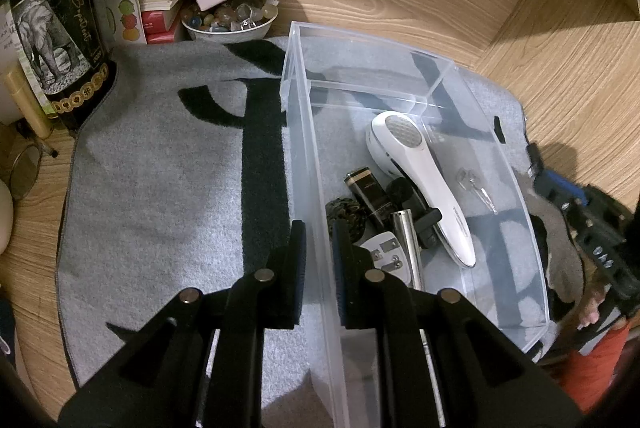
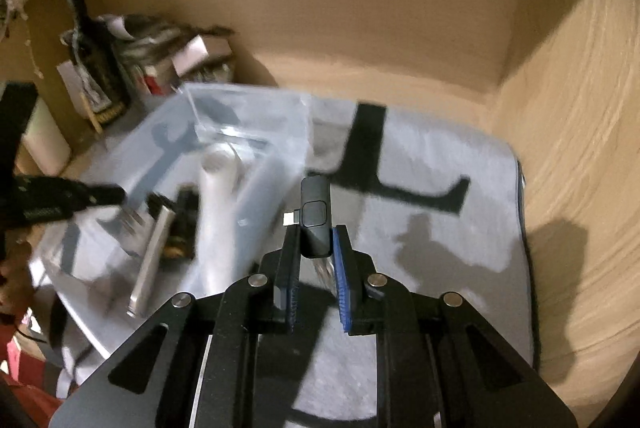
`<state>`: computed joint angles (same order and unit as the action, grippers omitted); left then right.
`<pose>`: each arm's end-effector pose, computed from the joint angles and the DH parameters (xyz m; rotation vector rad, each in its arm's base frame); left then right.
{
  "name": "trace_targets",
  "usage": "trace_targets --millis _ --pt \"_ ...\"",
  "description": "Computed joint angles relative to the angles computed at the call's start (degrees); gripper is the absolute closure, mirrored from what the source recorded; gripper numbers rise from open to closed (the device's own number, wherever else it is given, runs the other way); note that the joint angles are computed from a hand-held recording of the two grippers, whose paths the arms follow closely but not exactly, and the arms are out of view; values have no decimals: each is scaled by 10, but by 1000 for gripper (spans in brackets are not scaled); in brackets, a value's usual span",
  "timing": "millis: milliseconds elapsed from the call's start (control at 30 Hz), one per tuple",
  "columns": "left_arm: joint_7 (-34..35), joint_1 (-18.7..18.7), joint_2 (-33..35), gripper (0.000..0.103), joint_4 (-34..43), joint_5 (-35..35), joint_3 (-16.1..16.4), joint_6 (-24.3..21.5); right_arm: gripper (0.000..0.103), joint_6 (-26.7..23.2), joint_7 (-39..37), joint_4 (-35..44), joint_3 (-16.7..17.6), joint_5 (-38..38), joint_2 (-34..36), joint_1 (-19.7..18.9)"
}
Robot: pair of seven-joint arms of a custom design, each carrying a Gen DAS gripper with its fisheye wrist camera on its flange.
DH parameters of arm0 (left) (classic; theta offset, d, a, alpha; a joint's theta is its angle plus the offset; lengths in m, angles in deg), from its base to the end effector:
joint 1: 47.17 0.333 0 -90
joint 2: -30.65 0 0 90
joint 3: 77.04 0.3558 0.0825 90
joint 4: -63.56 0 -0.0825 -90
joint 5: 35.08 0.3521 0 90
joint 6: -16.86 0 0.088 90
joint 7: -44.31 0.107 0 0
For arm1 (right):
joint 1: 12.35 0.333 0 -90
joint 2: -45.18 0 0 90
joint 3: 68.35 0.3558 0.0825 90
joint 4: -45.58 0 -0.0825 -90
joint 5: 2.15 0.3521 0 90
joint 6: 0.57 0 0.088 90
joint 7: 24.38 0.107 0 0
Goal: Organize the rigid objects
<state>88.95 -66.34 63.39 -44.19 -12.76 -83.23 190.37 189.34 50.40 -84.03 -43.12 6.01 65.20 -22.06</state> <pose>0.6049 -0.3060 0.3266 -2.0129 1.9940 -0.8056 0.5702 0.1232 0.3672 -1.9925 1.4584 -0.5131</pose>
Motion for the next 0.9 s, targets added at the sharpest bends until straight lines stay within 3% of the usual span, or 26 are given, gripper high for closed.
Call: trace_targets --millis 200,367,500,633,700,900 --pt "1 0 -1 91 0 -2 -1 0 89 17 6 5 76 -43 -1 -53" --pt "2 1 -1 91 -1 -3 -2 0 89 5 15 17 117 -81 15 -76" --pt "2 1 -1 91 -1 -3 -2 0 89 -25 -6 34 100 -73 29 -41" --pt "1 1 -1 91 -1 -5 -2 1 89 -54 -28 54 59 -47 40 12" --pt "1 2 -1 91 -1 -5 -3 1 89 -76 -40 66 60 -33 49 14" --pt "3 3 -1 91 -1 -7 -5 2 88 -97 -66 78 14 -2 50 64"
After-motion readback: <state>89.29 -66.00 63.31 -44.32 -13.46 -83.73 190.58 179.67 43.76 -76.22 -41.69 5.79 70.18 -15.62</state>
